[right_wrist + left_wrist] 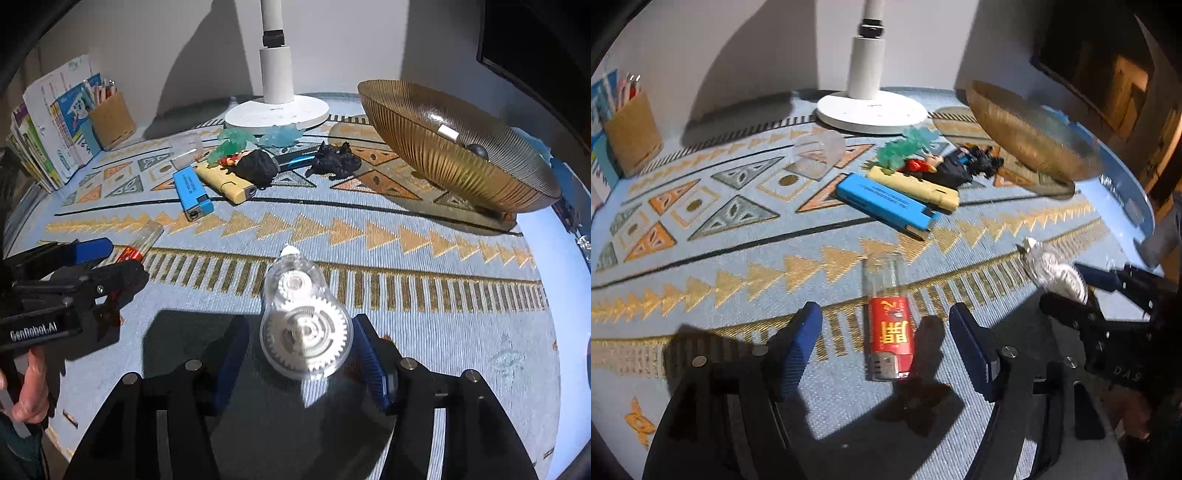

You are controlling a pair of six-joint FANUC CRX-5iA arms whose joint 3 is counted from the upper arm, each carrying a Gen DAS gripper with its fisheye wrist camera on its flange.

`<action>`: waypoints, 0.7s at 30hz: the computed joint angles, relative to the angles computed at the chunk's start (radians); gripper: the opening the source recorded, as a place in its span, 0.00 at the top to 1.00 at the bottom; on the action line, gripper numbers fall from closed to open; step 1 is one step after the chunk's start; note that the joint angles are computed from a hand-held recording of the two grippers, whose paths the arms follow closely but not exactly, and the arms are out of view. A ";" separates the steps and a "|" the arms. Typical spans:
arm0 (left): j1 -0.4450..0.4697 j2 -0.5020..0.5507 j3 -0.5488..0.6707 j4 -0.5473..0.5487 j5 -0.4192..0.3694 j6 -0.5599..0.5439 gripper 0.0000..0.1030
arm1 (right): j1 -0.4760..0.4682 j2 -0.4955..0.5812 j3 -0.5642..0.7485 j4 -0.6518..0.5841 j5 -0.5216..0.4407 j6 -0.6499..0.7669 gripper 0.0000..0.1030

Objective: Organize rigid objects
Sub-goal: 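Carry the red lighter and tape dispenser into the amber bowl and open both tools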

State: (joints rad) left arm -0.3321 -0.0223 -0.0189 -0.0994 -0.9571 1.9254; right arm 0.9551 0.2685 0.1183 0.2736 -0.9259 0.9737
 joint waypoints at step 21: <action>-0.100 -0.014 0.127 -0.141 0.043 0.024 0.81 | -0.017 -0.123 -0.109 0.192 0.125 -0.221 0.53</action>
